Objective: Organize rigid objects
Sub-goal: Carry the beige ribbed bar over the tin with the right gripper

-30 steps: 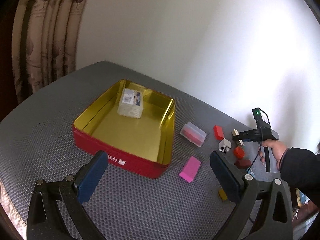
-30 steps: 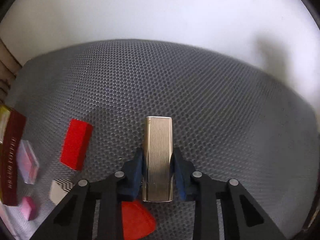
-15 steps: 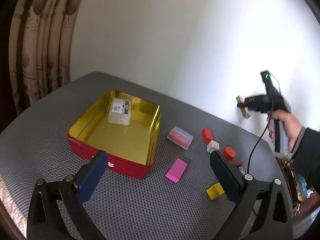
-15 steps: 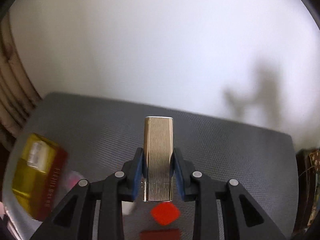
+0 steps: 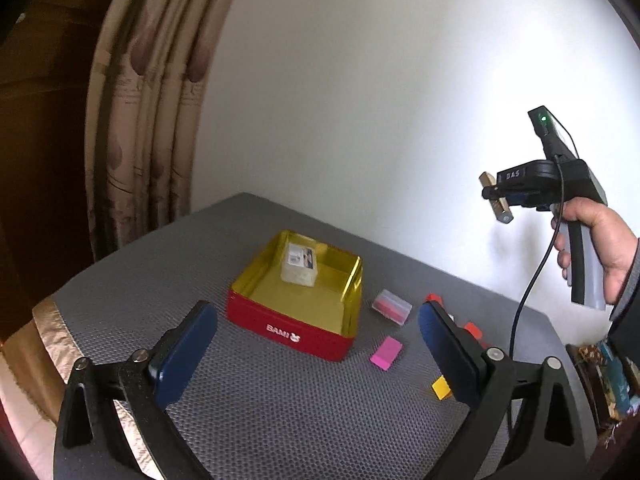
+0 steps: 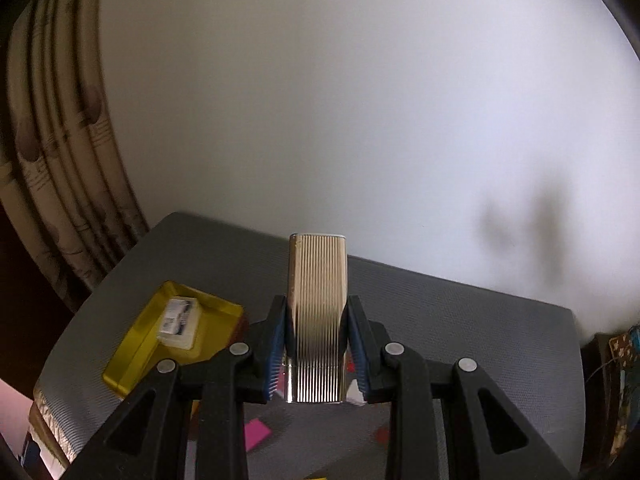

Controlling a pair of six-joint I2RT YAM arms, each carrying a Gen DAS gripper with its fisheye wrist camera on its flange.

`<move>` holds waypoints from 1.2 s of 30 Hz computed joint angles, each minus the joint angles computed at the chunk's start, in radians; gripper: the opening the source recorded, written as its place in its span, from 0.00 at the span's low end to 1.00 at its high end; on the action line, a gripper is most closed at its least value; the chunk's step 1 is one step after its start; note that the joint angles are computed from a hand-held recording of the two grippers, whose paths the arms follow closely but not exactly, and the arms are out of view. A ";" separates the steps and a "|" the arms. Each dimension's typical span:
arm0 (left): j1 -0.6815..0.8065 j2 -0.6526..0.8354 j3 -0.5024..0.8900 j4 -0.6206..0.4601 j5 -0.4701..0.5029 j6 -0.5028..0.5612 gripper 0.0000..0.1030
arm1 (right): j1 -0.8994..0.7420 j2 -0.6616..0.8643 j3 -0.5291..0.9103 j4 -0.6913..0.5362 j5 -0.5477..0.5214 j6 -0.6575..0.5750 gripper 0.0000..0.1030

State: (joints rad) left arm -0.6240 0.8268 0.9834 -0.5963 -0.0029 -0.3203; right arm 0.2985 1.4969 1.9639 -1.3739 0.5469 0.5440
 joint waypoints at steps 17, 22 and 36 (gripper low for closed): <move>0.246 0.024 -0.063 0.038 0.214 0.036 1.00 | 0.111 0.425 0.101 0.202 -0.095 -0.004 0.28; 0.330 0.087 -0.070 0.046 0.274 -0.010 1.00 | 0.078 0.503 0.091 0.231 -0.167 -0.022 0.28; 0.396 0.188 -0.060 0.061 0.378 -0.009 1.00 | 0.009 0.687 0.174 0.239 -0.274 -0.049 0.28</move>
